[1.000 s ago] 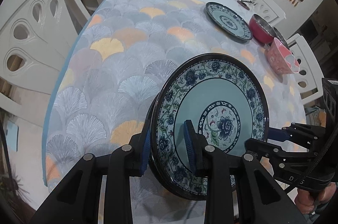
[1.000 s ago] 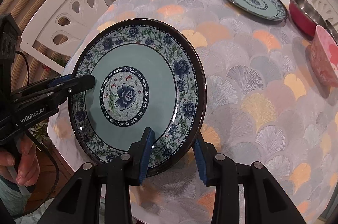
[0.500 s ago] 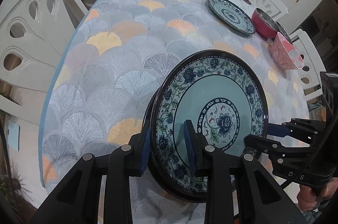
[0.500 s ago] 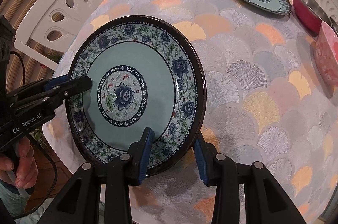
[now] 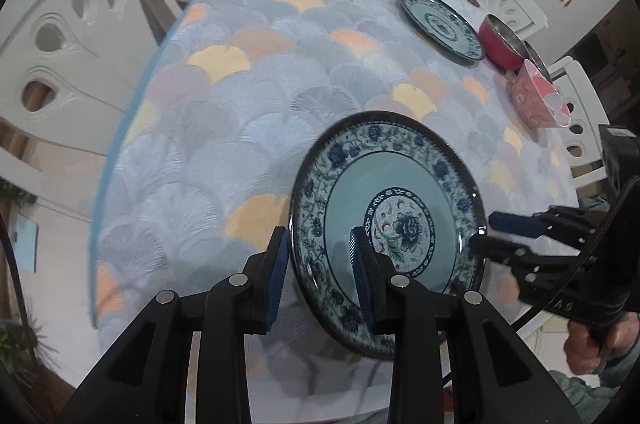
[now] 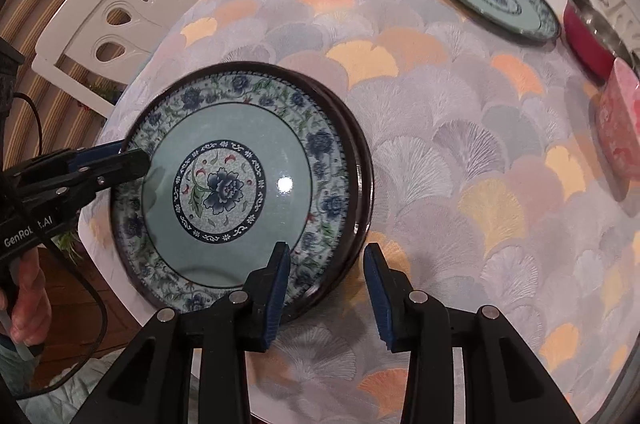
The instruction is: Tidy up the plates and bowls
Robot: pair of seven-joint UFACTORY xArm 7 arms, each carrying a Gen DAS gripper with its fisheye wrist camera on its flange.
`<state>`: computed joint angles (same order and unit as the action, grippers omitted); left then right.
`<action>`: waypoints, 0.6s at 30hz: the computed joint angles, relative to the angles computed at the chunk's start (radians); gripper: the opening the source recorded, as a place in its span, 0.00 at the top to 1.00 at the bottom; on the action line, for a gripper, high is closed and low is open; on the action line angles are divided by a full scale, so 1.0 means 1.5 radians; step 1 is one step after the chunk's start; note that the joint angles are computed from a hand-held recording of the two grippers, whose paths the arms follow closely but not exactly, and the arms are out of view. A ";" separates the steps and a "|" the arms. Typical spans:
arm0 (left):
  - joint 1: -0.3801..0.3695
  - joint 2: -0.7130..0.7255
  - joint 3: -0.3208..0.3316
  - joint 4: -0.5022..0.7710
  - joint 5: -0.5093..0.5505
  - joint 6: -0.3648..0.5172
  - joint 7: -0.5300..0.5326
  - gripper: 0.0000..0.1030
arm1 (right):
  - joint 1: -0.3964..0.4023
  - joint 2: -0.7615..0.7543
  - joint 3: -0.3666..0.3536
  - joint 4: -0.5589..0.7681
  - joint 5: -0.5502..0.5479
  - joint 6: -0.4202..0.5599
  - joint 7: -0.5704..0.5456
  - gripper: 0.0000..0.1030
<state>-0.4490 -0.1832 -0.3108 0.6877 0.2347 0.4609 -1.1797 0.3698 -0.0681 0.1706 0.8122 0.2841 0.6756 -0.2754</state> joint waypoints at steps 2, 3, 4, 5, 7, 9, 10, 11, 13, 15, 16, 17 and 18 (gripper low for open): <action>0.000 -0.018 0.003 -0.015 -0.005 -0.009 0.000 0.72 | 0.000 -0.004 0.000 -0.002 -0.002 -0.005 0.001 0.64; 0.000 -0.022 0.004 -0.020 -0.011 -0.012 0.002 0.72 | 0.001 -0.005 0.000 -0.003 -0.001 -0.005 0.001 0.64; 0.001 -0.023 0.005 -0.022 -0.016 -0.015 0.006 0.72 | 0.001 -0.005 0.000 -0.003 0.004 -0.005 0.001 0.64; 0.002 -0.022 0.004 -0.022 -0.017 -0.018 0.007 0.72 | 0.002 -0.006 -0.001 -0.003 0.008 -0.005 0.000 0.64; 0.004 -0.016 0.001 -0.019 -0.018 -0.021 0.007 0.72 | 0.003 -0.008 0.001 -0.006 0.008 -0.009 0.002 0.64; 0.007 -0.012 -0.002 -0.014 -0.012 -0.020 0.004 0.72 | 0.004 -0.015 0.001 -0.011 0.005 -0.014 0.004 0.64; 0.007 -0.011 -0.003 -0.012 -0.009 -0.019 0.003 0.72 | 0.005 -0.020 0.001 -0.015 0.006 -0.017 0.004 0.64; 0.007 -0.013 -0.003 -0.011 -0.006 -0.018 0.003 0.72 | 0.005 -0.026 0.000 -0.019 0.006 -0.021 0.006 0.64; 0.011 -0.015 -0.005 -0.002 0.007 -0.008 0.002 0.72 | 0.004 -0.040 -0.004 -0.027 0.007 -0.023 0.005 0.64; 0.017 -0.021 -0.003 0.010 0.023 0.006 0.010 0.72 | 0.001 -0.052 -0.009 -0.028 0.005 -0.024 0.006 0.64; 0.021 -0.023 -0.003 0.020 0.034 0.016 0.017 0.72 | 0.000 -0.060 -0.012 -0.028 0.006 -0.028 0.003 0.64; 0.026 -0.024 -0.005 0.033 0.049 0.030 0.023 0.72 | 0.001 -0.068 -0.015 -0.029 0.013 -0.036 -0.007 0.64; 0.033 -0.024 -0.007 0.049 0.071 0.048 0.028 0.72 | 0.002 -0.080 -0.018 -0.032 0.014 -0.052 -0.020 0.64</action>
